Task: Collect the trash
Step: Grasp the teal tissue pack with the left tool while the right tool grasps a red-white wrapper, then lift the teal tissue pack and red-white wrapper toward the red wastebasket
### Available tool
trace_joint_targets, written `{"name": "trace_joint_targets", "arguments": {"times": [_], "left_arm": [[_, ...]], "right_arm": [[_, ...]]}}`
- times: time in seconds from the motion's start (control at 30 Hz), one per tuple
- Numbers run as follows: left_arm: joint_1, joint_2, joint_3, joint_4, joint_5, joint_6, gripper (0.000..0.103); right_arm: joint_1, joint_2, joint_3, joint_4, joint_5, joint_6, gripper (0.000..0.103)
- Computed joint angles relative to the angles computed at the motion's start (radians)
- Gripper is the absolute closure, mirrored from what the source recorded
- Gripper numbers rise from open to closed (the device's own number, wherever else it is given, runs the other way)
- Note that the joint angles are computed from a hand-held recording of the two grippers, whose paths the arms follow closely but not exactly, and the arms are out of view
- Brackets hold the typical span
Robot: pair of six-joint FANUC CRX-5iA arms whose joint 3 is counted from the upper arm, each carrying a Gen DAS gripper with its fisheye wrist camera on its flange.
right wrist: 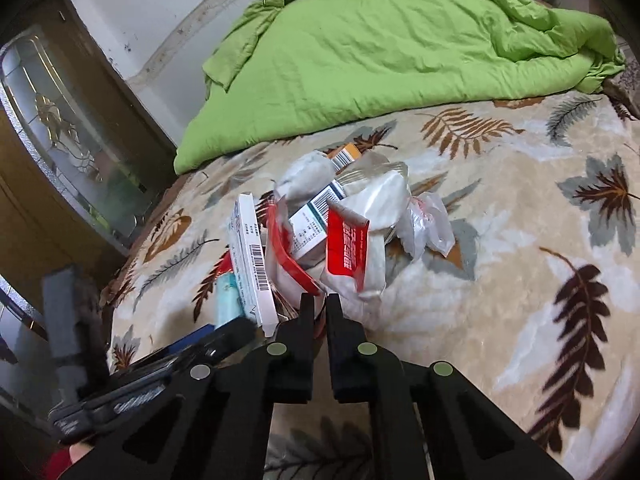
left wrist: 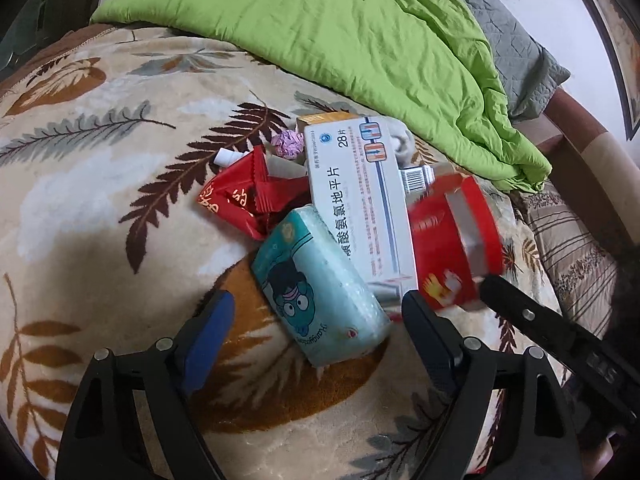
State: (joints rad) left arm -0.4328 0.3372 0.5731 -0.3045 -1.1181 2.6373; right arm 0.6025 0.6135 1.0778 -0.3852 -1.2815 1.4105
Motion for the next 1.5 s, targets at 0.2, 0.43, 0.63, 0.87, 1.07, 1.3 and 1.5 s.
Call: {"name": "trace_joint_targets", "arguments": {"times": [0.2, 0.43, 0.63, 0.87, 1.07, 1.3, 1.5], "left_arm": [[-0.021, 0.015, 0.044, -0.078, -0.080, 0.037, 0.024], [0.017, -0.031, -0.049, -0.014, -0.049, 0.075, 0.072], [0.005, -0.053, -0.068, -0.043, -0.031, 0.094, 0.084], [-0.064, -0.049, -0.011, -0.180, -0.090, 0.088, 0.090], [-0.075, -0.080, -0.025, -0.249, -0.116, 0.145, 0.090], [-0.089, -0.150, -0.090, -0.323, -0.121, 0.221, 0.091], [-0.130, -0.152, -0.075, -0.383, -0.108, 0.184, 0.091]], "right_arm": [[0.001, -0.080, -0.114, 0.004, 0.080, -0.020, 0.098], [0.011, -0.155, -0.225, 0.005, 0.137, -0.016, 0.098], [0.013, -0.177, -0.263, 0.008, 0.170, -0.016, 0.100], [0.009, -0.172, -0.253, -0.008, 0.152, -0.001, 0.100], [0.020, -0.141, -0.204, -0.009, 0.091, 0.020, 0.100], [0.017, -0.181, -0.267, -0.020, 0.163, 0.020, 0.101], [0.024, -0.219, -0.325, 0.009, 0.234, -0.014, 0.101]]}}
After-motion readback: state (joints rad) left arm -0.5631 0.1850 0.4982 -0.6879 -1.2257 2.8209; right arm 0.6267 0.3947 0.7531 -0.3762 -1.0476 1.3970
